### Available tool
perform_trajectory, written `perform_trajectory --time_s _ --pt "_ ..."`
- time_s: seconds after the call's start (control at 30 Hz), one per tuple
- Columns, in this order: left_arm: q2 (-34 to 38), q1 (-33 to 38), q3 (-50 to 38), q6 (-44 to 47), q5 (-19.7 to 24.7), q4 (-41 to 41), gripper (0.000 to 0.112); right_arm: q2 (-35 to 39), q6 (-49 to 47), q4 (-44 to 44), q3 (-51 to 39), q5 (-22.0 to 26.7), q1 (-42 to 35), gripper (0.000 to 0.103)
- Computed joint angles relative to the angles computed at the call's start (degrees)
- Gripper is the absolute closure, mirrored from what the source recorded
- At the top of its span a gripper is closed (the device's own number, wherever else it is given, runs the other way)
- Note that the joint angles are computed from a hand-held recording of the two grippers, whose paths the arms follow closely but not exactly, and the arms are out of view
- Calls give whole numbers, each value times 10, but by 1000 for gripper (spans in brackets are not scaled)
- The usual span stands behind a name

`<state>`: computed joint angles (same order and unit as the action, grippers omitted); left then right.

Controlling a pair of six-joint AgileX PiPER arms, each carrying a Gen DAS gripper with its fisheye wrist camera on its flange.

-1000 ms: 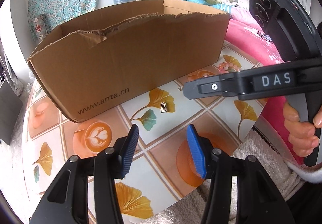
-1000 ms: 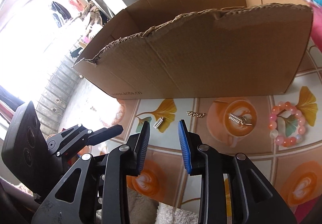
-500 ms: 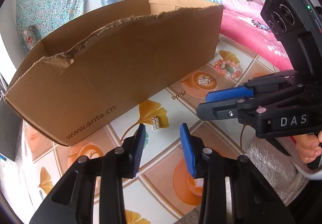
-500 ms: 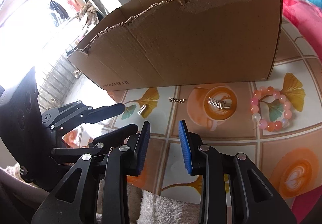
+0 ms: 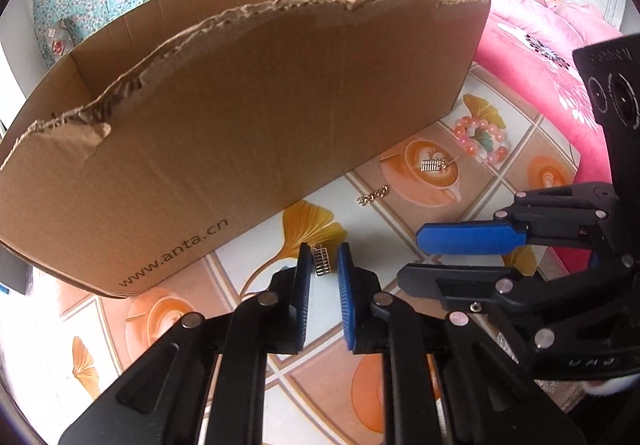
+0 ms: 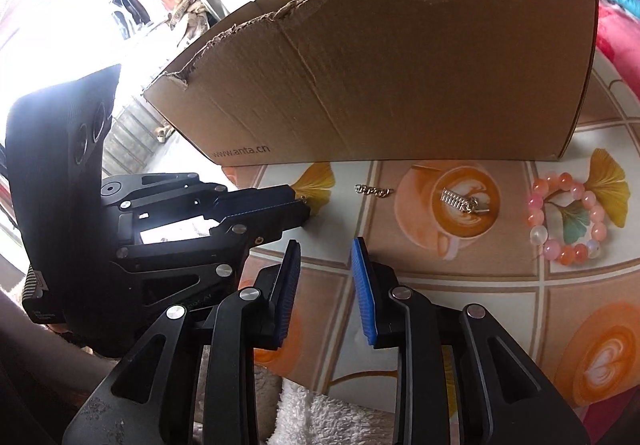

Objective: Organize jewelry
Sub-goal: 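Close the left tool on the small silver charm, then lower the right tool onto the gold chain and close it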

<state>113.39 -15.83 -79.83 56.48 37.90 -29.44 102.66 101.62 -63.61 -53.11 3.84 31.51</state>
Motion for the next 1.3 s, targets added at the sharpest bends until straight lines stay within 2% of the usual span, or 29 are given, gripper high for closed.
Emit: perform_trajectory --time_s 0.07,0.17,0.27,0.37,0.47,0.73,0.83,0.97,1.07,1.2,1.3 --pt "1 -9 -3 -24 -13 25 107 -3 24 -27 4 1 0 76" --pt "12 -10 -28 -40 8 27 107 4 26 -32 -5 5 2 76" --pt "14 -6 -32 -30 12 20 107 6 83 -90 -4 -6 -6 76" --pt "19 1 -42 -24 27 8 107 0 43 -52 -1 2 -3 76" --pt "19 11 -44 -17 38 -6 107 -13 -52 35 -2 30 6 76" --pt "12 45 -31 33 53 -72 107 13 -143 67 -66 153 22 76" --pt "17 54 -34 39 69 -90 107 30 -176 81 -92 178 21 77" --pt "10 58 -24 67 66 -109 107 53 -248 126 -129 211 27 79" --pt "8 52 -20 65 63 -114 107 74 -300 158 -162 246 38 84" --pt "1 60 -8 82 61 -128 107 83 -365 214 -187 265 30 88" --pt "-4 65 -2 89 63 -135 107 90 -401 248 -207 283 28 98"
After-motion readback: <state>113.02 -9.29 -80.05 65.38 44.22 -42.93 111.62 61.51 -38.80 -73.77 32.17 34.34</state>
